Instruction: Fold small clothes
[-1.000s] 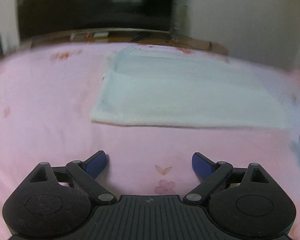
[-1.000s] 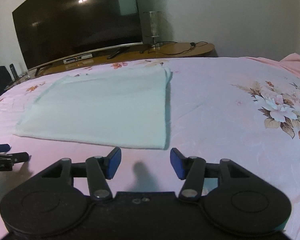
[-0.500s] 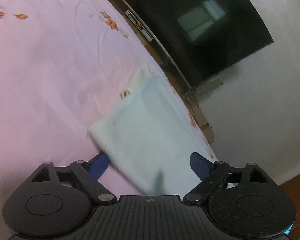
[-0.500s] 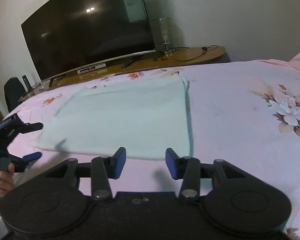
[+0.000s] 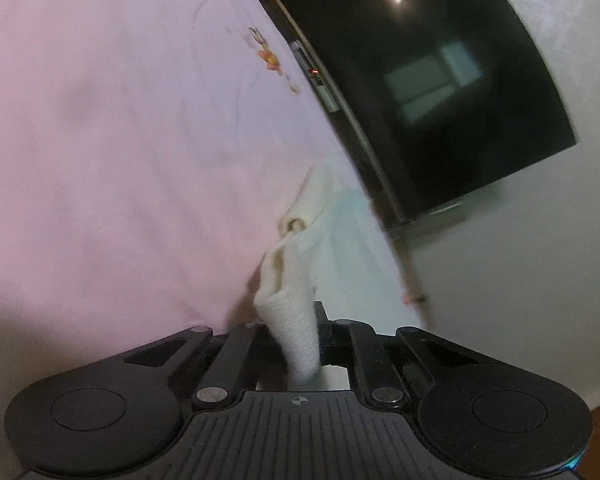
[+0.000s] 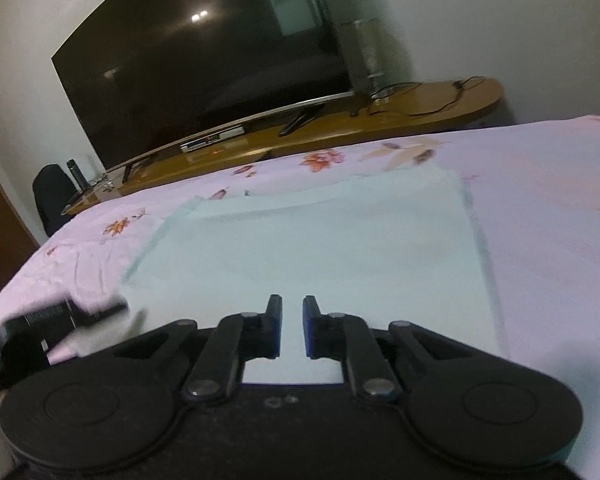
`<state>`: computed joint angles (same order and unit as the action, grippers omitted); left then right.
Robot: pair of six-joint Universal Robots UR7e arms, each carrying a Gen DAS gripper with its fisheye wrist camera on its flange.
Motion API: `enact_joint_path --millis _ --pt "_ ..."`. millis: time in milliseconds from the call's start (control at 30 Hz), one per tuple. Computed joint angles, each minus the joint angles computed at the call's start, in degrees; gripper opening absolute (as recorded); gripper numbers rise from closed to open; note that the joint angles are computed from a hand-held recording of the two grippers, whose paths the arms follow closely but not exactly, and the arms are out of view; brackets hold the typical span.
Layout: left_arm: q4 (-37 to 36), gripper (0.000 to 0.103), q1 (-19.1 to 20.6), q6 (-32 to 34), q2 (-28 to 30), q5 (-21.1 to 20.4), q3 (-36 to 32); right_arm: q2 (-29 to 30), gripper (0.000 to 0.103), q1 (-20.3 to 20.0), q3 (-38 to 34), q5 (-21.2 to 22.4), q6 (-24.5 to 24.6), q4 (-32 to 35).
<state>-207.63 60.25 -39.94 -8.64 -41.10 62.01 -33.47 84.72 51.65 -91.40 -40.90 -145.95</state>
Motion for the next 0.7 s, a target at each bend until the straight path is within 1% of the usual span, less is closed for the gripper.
enact_joint_path --millis 33,100,133,167,267,367,433,500,600,633,667,700 --pt "0.1 0.009 0.1 0.3 -0.2 -0.5 0.2 1.2 0.011 0.3 -1.5 -0.1 0.0 0.8" --pt "-2.8 0.009 0.5 1.7 0.3 -2.3 0.1 3.3 0.011 0.7 -4.1 0.0 0.1 2.2" --pt "-3.9 0.010 0.5 1.8 0.8 -2.1 -0.4 4.1 0.011 0.9 -5.0 -0.1 0.0 2.5" --pt "-5.7 0.010 0.1 2.5 1.4 -1.1 -0.6 4.8 0.011 1.0 -5.7 -0.2 -0.1 2.8" --pt "-6.1 0.010 -0.9 1.3 2.9 2.3 -2.5 6.4 0.010 1.1 -7.5 -0.6 0.2 3.7" --pt "-5.9 0.010 -0.9 -1.4 3.3 3.2 -3.4 6.5 0.010 1.2 -7.3 -0.6 0.0 3.8" --pt "-2.7 0.009 -0.7 -3.5 2.6 3.2 -3.3 6.2 0.010 1.2 -6.6 -0.5 -0.5 3.0" --pt "-2.2 0.009 -0.6 -2.4 2.5 2.7 -3.1 7.0 0.011 1.2 -8.2 -0.2 -0.2 3.6" --pt "-3.6 0.009 -0.1 -0.4 1.8 0.6 -1.7 8.2 0.011 1.2 -10.4 -0.1 0.7 4.7" --pt "-4.3 0.007 -0.1 0.5 1.4 0.1 -0.9 8.8 0.011 1.3 -11.0 -1.4 0.1 5.0" --pt "-4.2 0.007 0.0 1.8 1.2 -0.1 -0.9 9.6 0.006 1.5 -11.6 -4.1 -0.4 5.2" --pt "-4.2 0.007 0.0 3.6 1.0 -0.3 -1.1 9.7 0.005 1.3 -11.2 -4.4 -0.8 4.4"
